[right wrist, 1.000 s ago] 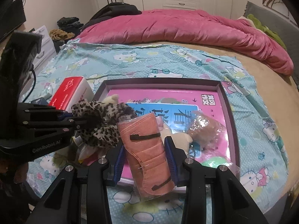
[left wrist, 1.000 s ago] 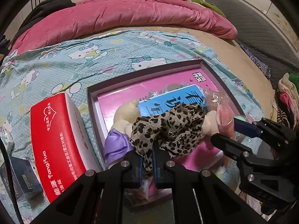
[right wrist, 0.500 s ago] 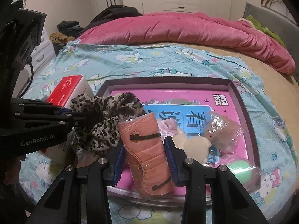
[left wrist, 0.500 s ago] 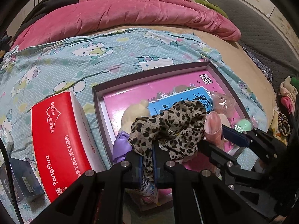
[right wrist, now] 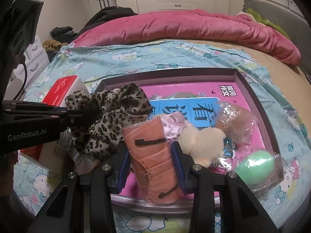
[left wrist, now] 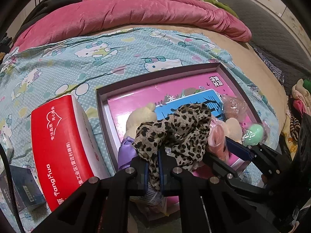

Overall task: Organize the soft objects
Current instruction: 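Lower the scrunchie into the tray with the left tool while the right tool releases the pouch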

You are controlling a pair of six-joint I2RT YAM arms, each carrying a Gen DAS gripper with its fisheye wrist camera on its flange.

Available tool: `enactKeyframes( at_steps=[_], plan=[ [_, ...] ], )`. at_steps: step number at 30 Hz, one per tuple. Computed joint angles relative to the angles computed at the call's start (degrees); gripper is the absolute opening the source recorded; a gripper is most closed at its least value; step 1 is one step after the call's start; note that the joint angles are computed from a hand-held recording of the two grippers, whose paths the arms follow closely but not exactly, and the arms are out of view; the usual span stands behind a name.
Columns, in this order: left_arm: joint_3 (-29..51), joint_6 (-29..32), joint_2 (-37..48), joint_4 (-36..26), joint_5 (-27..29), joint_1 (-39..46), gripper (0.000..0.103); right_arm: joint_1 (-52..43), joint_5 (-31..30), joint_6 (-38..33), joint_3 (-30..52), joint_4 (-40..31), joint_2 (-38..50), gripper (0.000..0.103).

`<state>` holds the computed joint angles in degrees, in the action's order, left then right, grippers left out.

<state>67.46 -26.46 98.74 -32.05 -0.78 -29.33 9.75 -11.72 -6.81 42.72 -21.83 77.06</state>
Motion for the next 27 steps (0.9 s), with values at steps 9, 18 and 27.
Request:
enactKeyframes(
  at_steps=[9,18,27],
  plan=[
    [0.26,-0.15,0.69,0.17,0.3,0.03,0.008,0.74,0.63,-0.97,0.94,-1.17,0.68,0.052],
    [0.35,-0.24,0.79,0.11,0.72,0.16,0.008,0.73,2.92,-2.47,-0.12,-2.32,-3.02,0.066],
    [-0.22,-1.07,0.25,0.07,2.0,0.61,0.013,-3.14,3.34,-2.86,-0.22,-4.57,-6.8,0.073]
  ],
)
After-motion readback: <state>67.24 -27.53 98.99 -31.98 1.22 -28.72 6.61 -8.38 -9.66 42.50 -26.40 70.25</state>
